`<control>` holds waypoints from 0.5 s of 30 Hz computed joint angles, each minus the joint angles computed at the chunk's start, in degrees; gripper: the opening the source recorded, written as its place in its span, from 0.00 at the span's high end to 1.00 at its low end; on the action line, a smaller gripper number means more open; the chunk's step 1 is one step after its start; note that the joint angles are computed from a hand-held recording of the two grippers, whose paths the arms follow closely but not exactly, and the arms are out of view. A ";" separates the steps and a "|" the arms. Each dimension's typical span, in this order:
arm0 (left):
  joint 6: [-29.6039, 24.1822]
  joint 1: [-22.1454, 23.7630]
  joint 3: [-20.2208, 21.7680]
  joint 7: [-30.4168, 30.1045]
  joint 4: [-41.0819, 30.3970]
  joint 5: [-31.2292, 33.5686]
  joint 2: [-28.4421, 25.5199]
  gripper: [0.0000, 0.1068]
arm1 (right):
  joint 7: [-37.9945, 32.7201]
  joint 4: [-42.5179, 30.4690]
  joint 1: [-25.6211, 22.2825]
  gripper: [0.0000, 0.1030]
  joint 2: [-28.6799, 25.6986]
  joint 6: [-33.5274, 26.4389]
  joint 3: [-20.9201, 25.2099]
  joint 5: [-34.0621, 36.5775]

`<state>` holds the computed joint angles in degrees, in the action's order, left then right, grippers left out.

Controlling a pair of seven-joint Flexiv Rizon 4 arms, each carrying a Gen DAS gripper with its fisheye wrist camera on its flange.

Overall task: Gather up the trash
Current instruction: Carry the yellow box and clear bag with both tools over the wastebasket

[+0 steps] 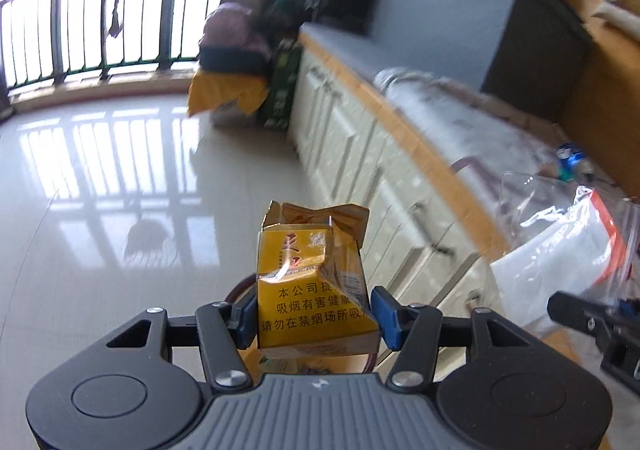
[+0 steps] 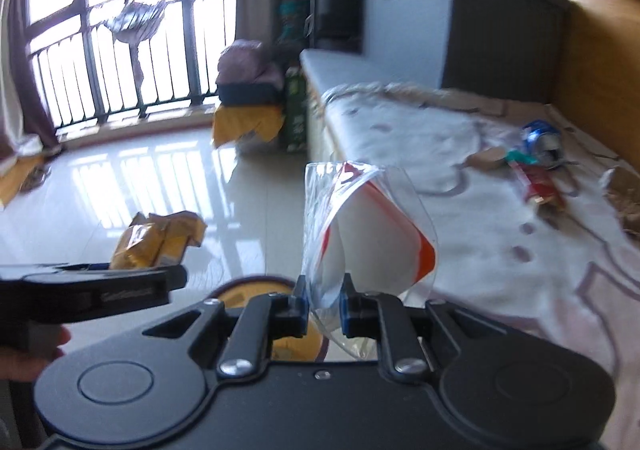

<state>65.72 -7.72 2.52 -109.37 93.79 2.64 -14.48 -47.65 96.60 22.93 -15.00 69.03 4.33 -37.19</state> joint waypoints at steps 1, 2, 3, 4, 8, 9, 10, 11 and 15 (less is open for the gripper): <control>-0.32 -0.14 0.32 -1.25 0.07 0.15 -0.48 0.46 | -1.07 -0.38 -0.07 0.85 -0.66 -0.42 0.47 0.81; -0.88 -0.13 0.45 -2.83 -0.18 -0.38 -1.24 0.46 | -1.77 -0.71 0.00 0.85 -1.30 -0.74 0.73 1.46; -1.58 0.07 0.35 -4.51 -0.47 -1.68 -2.10 0.46 | -2.33 -1.09 0.10 0.85 -2.02 -0.86 0.84 2.06; -2.03 0.43 0.05 -5.66 -0.72 -3.19 -3.08 0.46 | -2.77 -1.60 0.26 0.85 -2.86 -1.02 0.88 2.67; -4.84 -0.06 0.96 -11.14 -2.90 -3.82 -6.62 0.46 | -4.24 -4.25 0.84 0.85 -6.27 -2.48 0.62 5.21; -5.43 -0.05 1.09 -12.20 -3.24 -3.97 -7.39 0.46 | -4.73 -5.00 0.98 0.85 -7.13 -2.93 0.55 5.81; -5.71 -0.07 1.14 -13.21 -3.23 -4.15 -7.98 0.46 | -5.31 -5.65 1.08 0.85 -7.86 -3.34 0.51 6.40; -6.23 -0.04 1.15 -14.03 -3.39 -4.39 -8.64 0.46 | -5.98 -6.36 1.13 0.85 -8.67 -3.77 0.56 7.11; -8.43 0.90 0.59 -15.70 -3.57 -6.45 -10.88 0.46 | -8.29 -8.87 1.46 0.85 -11.69 -5.89 0.79 9.83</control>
